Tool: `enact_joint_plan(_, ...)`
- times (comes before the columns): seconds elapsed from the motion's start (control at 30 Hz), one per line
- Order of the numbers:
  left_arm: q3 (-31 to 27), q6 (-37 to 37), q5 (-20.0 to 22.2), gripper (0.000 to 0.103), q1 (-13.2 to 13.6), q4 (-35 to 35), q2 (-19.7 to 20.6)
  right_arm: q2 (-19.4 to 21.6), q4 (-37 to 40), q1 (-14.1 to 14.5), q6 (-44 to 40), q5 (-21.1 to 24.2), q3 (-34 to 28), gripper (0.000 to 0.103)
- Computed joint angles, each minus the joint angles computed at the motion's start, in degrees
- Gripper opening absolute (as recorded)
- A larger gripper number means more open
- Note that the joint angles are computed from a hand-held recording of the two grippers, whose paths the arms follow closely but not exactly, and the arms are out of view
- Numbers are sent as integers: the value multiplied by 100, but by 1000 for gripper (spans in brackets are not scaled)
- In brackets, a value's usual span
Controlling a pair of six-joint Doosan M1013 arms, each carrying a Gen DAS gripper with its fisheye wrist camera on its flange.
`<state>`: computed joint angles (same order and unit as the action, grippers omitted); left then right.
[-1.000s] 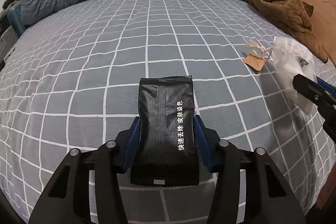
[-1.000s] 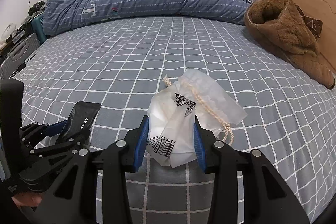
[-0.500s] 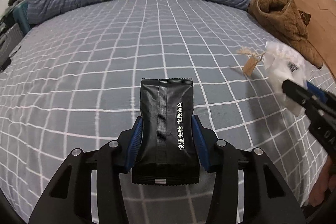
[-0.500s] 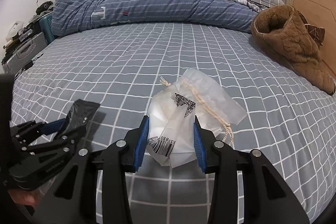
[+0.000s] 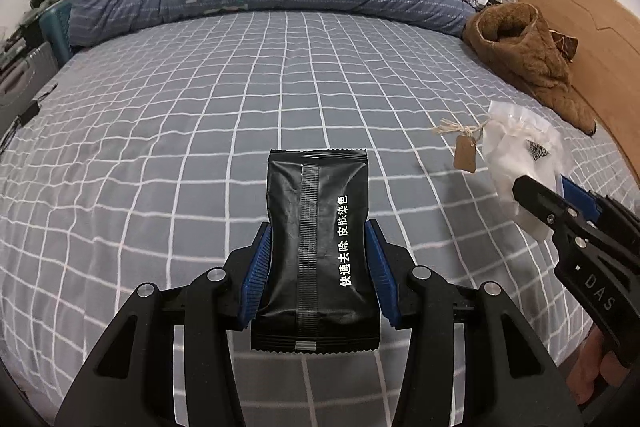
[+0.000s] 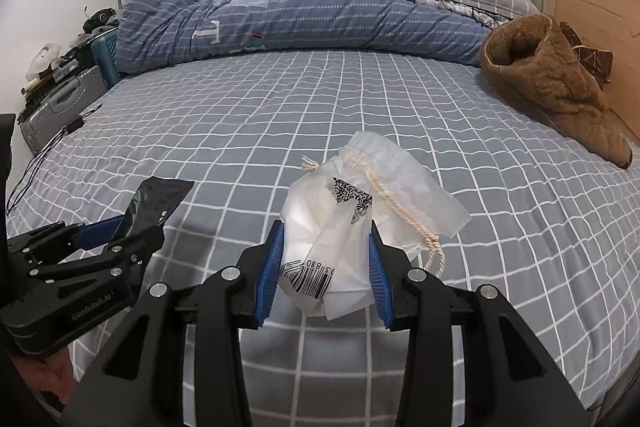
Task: Collect trash
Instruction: 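Carry the black packet and white pouch down over the black bin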
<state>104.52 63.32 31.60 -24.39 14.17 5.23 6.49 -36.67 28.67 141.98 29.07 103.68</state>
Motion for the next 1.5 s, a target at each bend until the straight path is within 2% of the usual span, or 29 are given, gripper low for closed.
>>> enact_joint_plan(0.73, 644, -371, 178, 46, -282, 133, -997, -742, -400, 676, 746, 402, 560, 38)
enact_joint_plan(1.5, 1372, -1199, 762, 46, -866, 507, -2151, -1538, -851, 1639, 1658, 1075, 1112, 38)
